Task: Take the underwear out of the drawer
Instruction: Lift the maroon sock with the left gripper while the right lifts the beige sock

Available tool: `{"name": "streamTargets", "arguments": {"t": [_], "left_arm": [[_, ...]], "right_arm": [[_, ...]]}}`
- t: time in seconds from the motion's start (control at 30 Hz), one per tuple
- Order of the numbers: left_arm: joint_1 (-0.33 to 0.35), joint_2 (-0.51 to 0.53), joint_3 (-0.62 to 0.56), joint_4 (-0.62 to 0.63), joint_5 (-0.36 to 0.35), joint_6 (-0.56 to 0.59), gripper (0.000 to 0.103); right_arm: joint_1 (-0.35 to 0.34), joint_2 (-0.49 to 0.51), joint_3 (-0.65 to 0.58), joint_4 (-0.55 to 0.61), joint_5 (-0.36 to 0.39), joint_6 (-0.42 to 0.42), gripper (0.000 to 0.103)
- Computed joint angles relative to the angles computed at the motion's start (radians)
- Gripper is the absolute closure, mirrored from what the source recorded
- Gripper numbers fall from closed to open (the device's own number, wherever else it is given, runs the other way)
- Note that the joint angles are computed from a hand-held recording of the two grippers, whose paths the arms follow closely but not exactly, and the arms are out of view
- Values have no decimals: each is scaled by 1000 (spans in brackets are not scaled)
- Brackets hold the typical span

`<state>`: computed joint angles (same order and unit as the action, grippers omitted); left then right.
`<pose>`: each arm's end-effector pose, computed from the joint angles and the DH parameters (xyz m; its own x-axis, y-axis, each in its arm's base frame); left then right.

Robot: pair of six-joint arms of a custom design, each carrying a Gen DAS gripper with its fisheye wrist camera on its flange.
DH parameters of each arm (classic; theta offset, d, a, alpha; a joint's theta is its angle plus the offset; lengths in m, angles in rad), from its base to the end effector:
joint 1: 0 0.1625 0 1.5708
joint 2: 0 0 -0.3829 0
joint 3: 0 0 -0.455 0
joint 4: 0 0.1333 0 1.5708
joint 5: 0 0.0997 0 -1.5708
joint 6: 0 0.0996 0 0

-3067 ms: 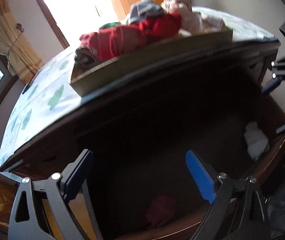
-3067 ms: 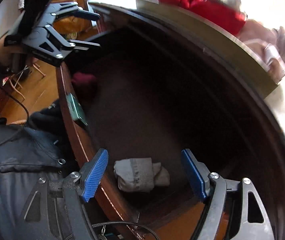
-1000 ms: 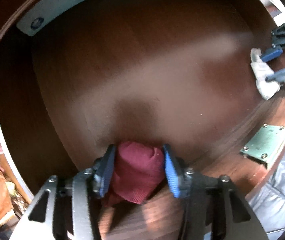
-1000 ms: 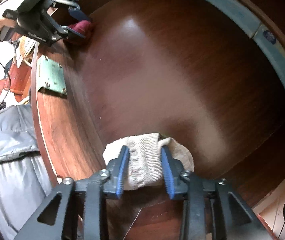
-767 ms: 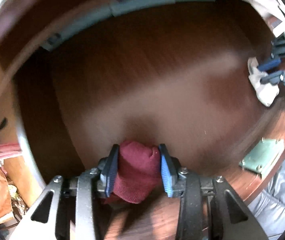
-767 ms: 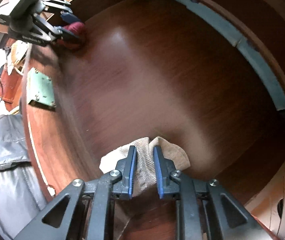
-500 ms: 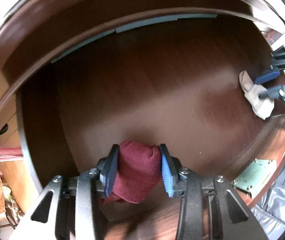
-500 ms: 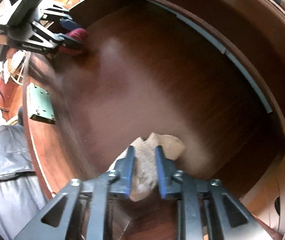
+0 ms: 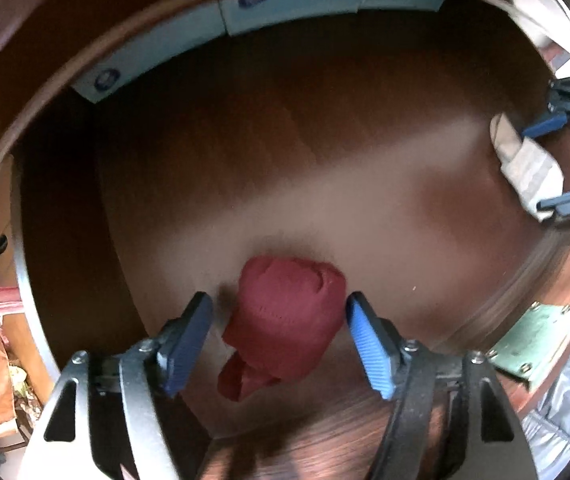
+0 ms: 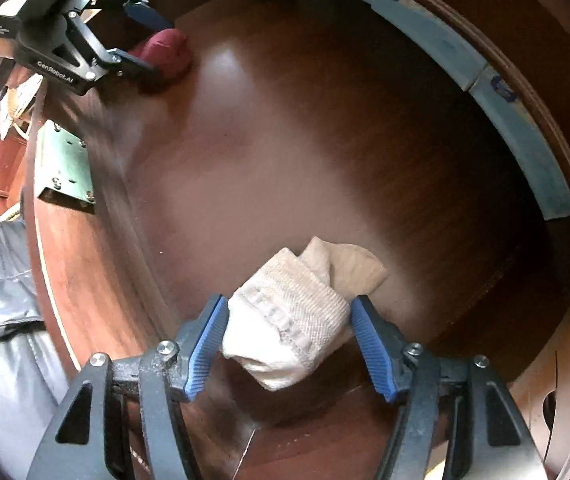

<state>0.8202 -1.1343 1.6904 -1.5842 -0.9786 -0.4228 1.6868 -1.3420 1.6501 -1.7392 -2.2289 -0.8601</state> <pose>-0.2650 -0.5610 0.1471 -0.6137 0.4514 -0.6478 0.3644 0.8898 0.2749 0.1423 -0.5957 0.3055 -0.4194 -0.8604 0.2896 -0.6629 0.5082 0.5499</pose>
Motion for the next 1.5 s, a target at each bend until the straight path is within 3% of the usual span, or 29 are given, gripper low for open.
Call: {"name": "streamTargets", "arguments": {"t": [0.17,0.23,0.3,0.43,0.5,0.77,1.13,1.33,1.5], "left_arm": [[10,-4,-3,13,0,13,33],[11,32,-2,-2,5,19,39],[16,42,-10,3,-5,21,55],[4,22,29,-45,17,37,62],[-6,-8,68,-85,30,50,66],[-59,-96,195,-282,45,35,66],[-127,-211,353,-536,123,-19,66],[-173,-241,402,-638,181,-38,66],[-221,-242,405,-643,237,-58,66]], "right_arm": [[-5,-13,5,20,11,-7,51],[-10,-22,19,4,16,-15,52],[-15,-31,32,-19,24,-27,53],[-22,-63,64,-75,62,-67,68],[-23,-88,90,-123,75,-91,70],[-45,-167,152,-215,164,-122,71],[-81,-262,172,-245,352,-124,71],[-73,-285,175,-251,423,-113,71],[-108,-320,176,-245,480,-152,71]]}}
